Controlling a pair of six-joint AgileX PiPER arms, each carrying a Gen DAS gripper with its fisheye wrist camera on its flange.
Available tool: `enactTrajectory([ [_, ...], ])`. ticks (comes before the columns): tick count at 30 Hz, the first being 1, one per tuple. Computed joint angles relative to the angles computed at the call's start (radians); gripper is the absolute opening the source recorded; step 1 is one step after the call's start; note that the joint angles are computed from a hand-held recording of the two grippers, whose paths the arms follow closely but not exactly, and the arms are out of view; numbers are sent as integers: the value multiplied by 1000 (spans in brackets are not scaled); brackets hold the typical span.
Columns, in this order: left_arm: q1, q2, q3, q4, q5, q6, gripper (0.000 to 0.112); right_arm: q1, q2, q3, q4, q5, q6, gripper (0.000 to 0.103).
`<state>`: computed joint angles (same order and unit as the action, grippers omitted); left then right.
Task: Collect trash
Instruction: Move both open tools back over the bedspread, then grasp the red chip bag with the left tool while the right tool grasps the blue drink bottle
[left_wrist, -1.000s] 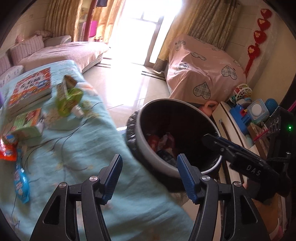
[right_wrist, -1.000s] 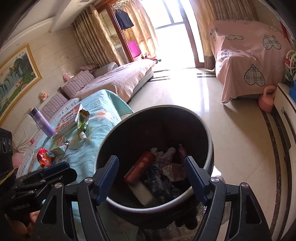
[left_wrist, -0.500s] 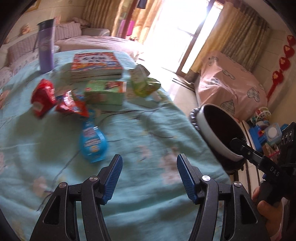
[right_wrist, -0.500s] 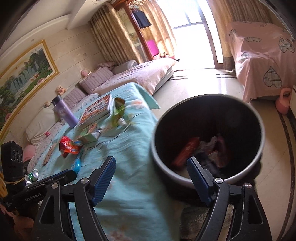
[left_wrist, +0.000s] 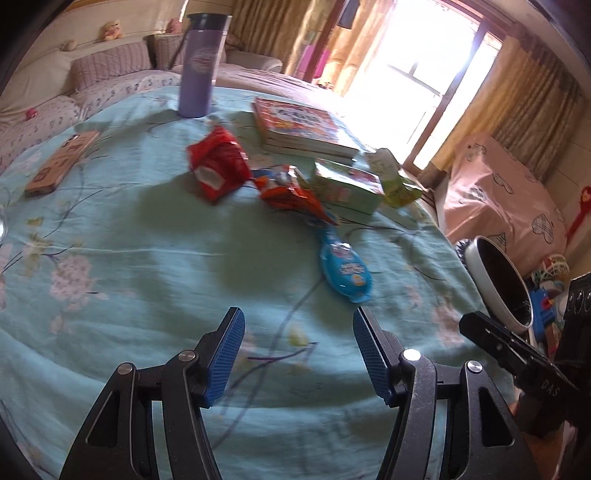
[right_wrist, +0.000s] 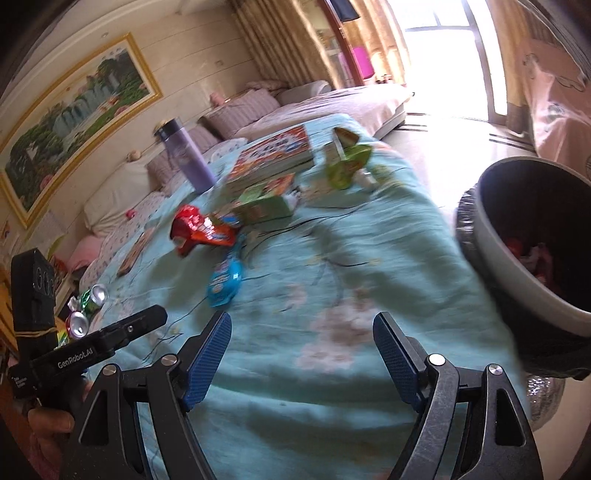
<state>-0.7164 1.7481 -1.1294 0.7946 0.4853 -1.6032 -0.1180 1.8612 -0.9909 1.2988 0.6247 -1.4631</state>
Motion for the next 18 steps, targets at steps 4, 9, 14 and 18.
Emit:
enactTrajectory([
  [4,38,-34,49,13,-12,-16,61,66,6,-4,-4,-21,8,81],
  [9,79,-48,70,15,-30,-9,61,140,31,-41,-27,-55,52,81],
  [14,138,-11,49,-19,-62,47,61,184,58,-83,-51,-78,97,80],
  [18,193,30,7,-86,-81,146,61,219,83,-118,-81,-89,132,80],
])
